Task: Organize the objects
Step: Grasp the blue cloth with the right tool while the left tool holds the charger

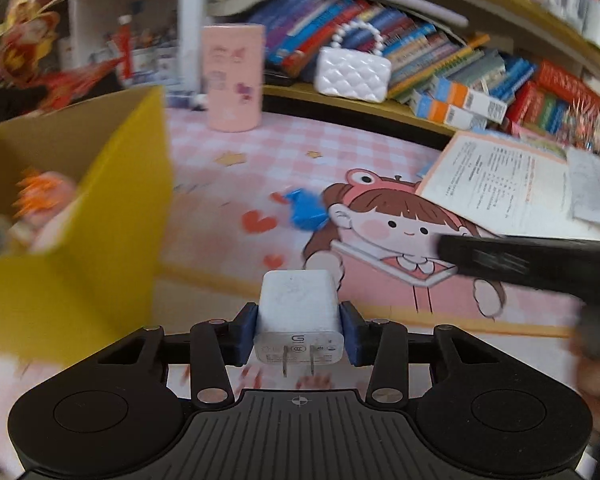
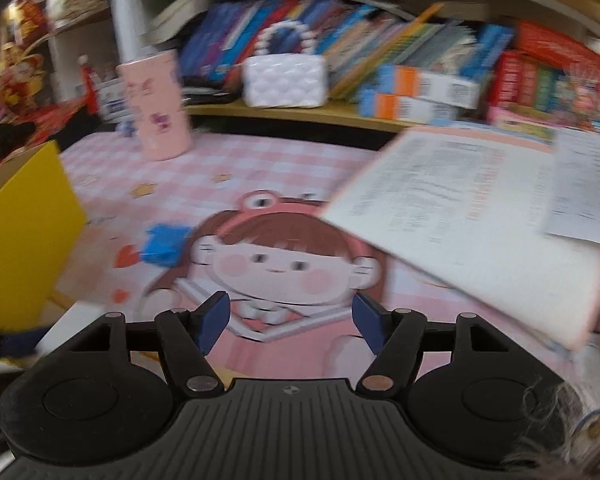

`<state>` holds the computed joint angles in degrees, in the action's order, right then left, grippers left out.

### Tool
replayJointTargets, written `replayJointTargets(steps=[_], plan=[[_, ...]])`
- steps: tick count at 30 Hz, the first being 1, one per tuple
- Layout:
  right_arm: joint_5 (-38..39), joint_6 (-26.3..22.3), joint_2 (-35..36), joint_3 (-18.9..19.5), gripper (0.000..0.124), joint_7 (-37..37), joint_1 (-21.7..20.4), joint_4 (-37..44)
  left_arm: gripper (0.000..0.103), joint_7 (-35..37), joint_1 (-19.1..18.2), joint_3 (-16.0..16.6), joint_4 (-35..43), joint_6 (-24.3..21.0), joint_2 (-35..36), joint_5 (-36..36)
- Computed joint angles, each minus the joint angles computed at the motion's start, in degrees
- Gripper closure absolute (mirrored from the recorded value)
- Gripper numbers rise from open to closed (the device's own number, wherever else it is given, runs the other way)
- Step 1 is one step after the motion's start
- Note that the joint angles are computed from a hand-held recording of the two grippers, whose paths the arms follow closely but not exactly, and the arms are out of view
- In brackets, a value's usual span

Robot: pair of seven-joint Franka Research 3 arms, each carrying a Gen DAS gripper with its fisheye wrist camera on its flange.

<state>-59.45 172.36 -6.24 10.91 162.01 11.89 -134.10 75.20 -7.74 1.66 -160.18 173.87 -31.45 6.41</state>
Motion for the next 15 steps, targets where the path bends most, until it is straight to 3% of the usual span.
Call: replayJointTargets(steps=[3,7,15], plan=[[3.00,2.79,5.62,-0.77,0.057,-5.68,1.90,4.42,0.062,-1.31,0.91,0.34,-3.87,-3.38,-8.30,-0.96],[14.75,3.25,13.81,-0.46,0.057,-20.94,4.69,11.81,0.062,-5.55,4.75,-1.96,-6.86,-8.57,-16.76,-1.01],[23.91,-4.66,24.55,-1.74,0.061,-32.12,9.98,25.09,0.062,-12.71,11.58,-4.01,-10.71,-9.59,-26.98,1.62]])
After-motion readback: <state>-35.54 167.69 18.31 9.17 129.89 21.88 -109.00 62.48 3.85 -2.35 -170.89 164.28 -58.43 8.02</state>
